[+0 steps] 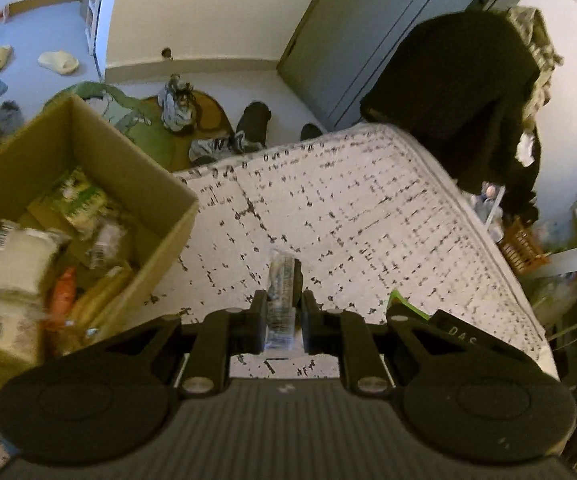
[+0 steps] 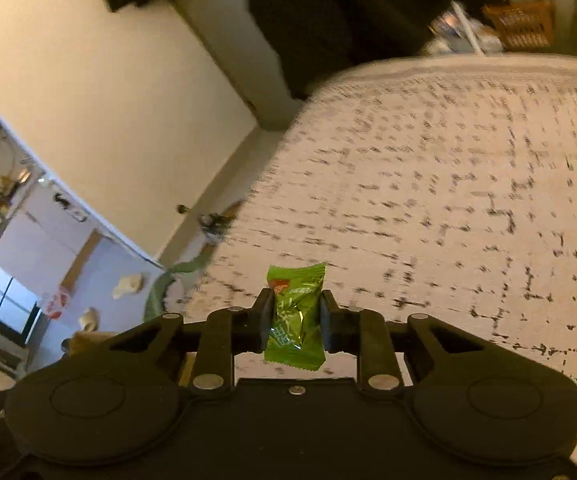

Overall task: Organize snacks
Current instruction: 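Carry both items over the cardboard box and release them inside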

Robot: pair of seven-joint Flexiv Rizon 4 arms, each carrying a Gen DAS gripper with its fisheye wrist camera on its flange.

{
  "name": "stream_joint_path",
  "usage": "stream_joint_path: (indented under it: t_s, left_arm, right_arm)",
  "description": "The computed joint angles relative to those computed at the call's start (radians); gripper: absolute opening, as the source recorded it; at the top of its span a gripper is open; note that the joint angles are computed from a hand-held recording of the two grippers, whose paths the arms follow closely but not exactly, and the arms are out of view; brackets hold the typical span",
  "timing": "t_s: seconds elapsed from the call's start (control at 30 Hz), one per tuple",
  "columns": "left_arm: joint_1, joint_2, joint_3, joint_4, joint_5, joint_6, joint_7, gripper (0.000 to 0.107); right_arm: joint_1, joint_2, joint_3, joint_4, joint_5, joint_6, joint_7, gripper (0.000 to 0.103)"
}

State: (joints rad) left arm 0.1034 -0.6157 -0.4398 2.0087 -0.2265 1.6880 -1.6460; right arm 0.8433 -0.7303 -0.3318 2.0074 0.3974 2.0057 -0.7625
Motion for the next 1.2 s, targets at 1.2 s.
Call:
stream_joint_path:
  t_s: [1.2]
  left_arm:
    - [0.694, 0.162, -0.445, 0.328, 0.36, 0.151, -0.138, 0.015]
  right_arm:
    - [0.28, 0.135, -0.01, -0.09, 0.509, 0.119, -0.516, 0.024]
